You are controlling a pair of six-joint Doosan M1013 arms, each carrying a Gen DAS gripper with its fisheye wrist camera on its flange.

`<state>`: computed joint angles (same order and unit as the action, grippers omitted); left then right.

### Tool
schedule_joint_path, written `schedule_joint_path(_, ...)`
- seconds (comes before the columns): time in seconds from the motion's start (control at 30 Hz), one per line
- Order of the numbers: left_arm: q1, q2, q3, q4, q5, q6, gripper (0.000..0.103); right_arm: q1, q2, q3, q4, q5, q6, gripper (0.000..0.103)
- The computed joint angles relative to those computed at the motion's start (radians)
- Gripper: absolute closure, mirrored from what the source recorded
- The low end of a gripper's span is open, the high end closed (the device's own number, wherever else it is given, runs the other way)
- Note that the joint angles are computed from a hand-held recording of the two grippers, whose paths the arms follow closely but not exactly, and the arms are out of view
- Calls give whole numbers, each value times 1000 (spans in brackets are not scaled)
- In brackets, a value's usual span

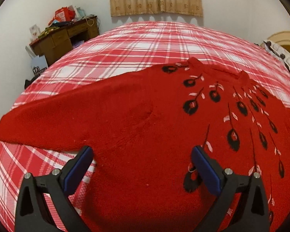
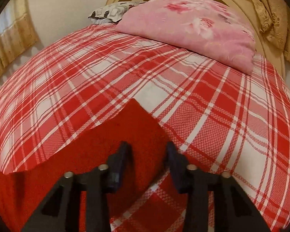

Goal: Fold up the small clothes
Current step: 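Grasp the cuff of a red sweater sleeve with the right gripper, then fold the held sleeve across the sweater body, then open the right gripper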

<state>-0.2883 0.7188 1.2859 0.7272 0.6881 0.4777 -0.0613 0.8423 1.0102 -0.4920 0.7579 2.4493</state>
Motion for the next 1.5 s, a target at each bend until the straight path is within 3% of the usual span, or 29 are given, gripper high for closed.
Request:
schedule_joint_path(0.07, 7, 3, -6, -53, 4, 26, 0, -5, -8, 13, 28, -26, -11, 85)
schedule_joint_path(0.33, 19, 2, 0, -112, -34, 36, 0, 14, -59, 60, 18, -133, 21, 88)
schedule_joint_path(0.57, 20, 6, -7, -110, -32, 38, 0, 61, -104, 75, 126, -239, -127, 88)
schedule_joint_path(0.9, 23, -24, 29, -115, -30, 81, 0, 149, -96, 31, 573, -271, -581, 88)
schedule_joint_path(1.1, 36, -103, 144, 75, -80, -98, 0, 217, -49, -50, 839, -233, -824, 88)
schedule_joint_path(1.27, 57, -131, 203, 251, -28, -278, 0, 296, 29, -170, 959, -169, -948, 88)
schedule_joint_path(1.5, 104, -134, 251, 259, -47, -409, 0, 377, 167, -349, 1047, -33, -1012, 88)
